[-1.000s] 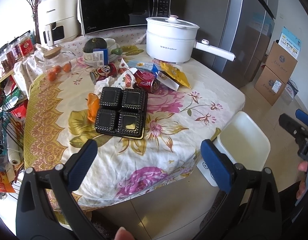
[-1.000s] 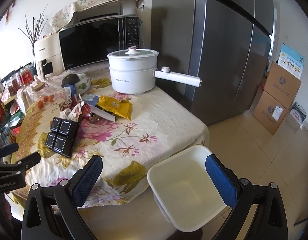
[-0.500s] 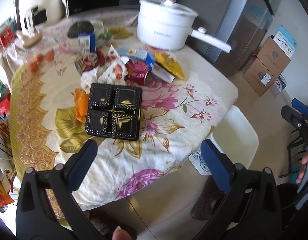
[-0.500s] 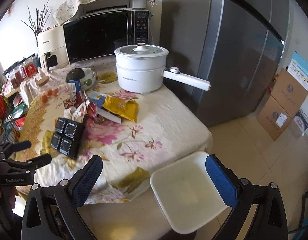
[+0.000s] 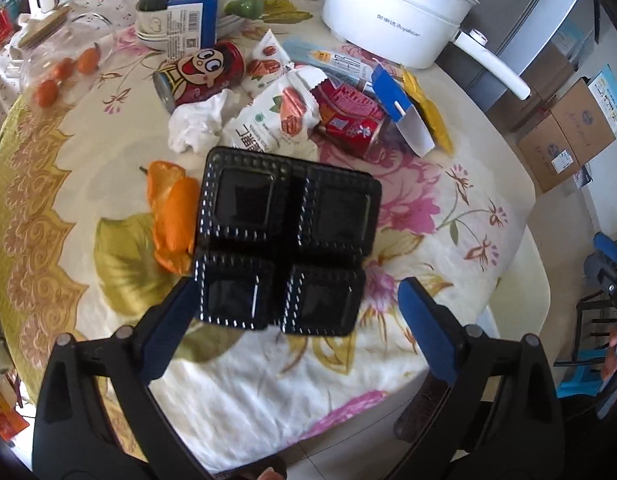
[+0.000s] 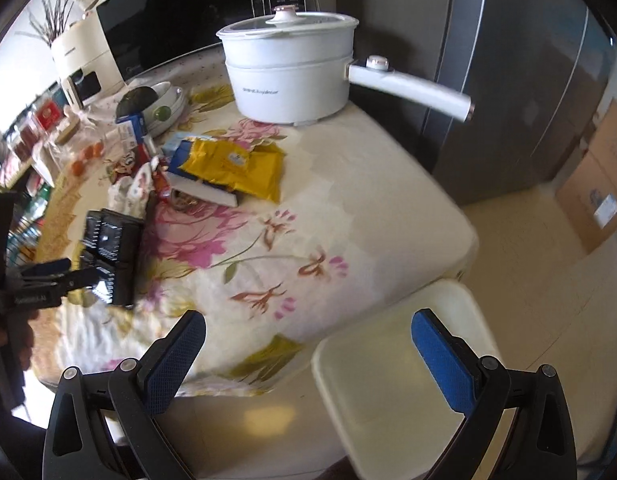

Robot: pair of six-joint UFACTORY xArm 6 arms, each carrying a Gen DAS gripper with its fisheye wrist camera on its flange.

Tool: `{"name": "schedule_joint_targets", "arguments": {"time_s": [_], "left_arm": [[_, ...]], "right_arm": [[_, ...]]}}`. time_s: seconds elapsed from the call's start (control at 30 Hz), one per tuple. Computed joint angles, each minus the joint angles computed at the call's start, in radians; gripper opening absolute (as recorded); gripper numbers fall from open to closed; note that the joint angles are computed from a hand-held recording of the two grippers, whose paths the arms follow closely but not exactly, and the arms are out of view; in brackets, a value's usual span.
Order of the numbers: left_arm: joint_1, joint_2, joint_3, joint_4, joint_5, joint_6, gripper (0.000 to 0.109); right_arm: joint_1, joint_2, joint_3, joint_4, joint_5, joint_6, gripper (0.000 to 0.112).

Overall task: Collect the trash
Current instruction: 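Grasp the black plastic tray with the left tool while the right tool reaches for crumpled paper, then lift the black tray with the left tool while the right tool grasps crumpled white paper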

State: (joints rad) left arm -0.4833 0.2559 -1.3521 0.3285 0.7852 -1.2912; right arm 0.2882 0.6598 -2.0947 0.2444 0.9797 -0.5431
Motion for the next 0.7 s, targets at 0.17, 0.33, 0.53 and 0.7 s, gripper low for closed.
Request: {"name": "schedule_joint_targets", "arguments": {"time_s": [0.17,0.33,0.53,0.7], "left_arm": [[0.034,-0.038,0.052,-0.051,-0.037,0.01,0.08],[0.052,-0.066,0.097,-0.077,-0.055,0.007,0.068],[0.057,-0.072,0.119,-0.078,-0.052,0.006,0.053],[0.068,-0.073,0.15,-0.091,-0.101,0.02,0.053]], "right_arm": [[-0.004,0.071,-0.112,-0.016,0.067,0.023,0.103],[-0.001,0.076,-0.112,-0.026,0.079,0.02,0.103],[-0.003,0.06,-0.088,-0.023,0.065,0.033,0.103],[0.0,0.066,-0.093,-0.036,0.07,0.043,0.103]]}}
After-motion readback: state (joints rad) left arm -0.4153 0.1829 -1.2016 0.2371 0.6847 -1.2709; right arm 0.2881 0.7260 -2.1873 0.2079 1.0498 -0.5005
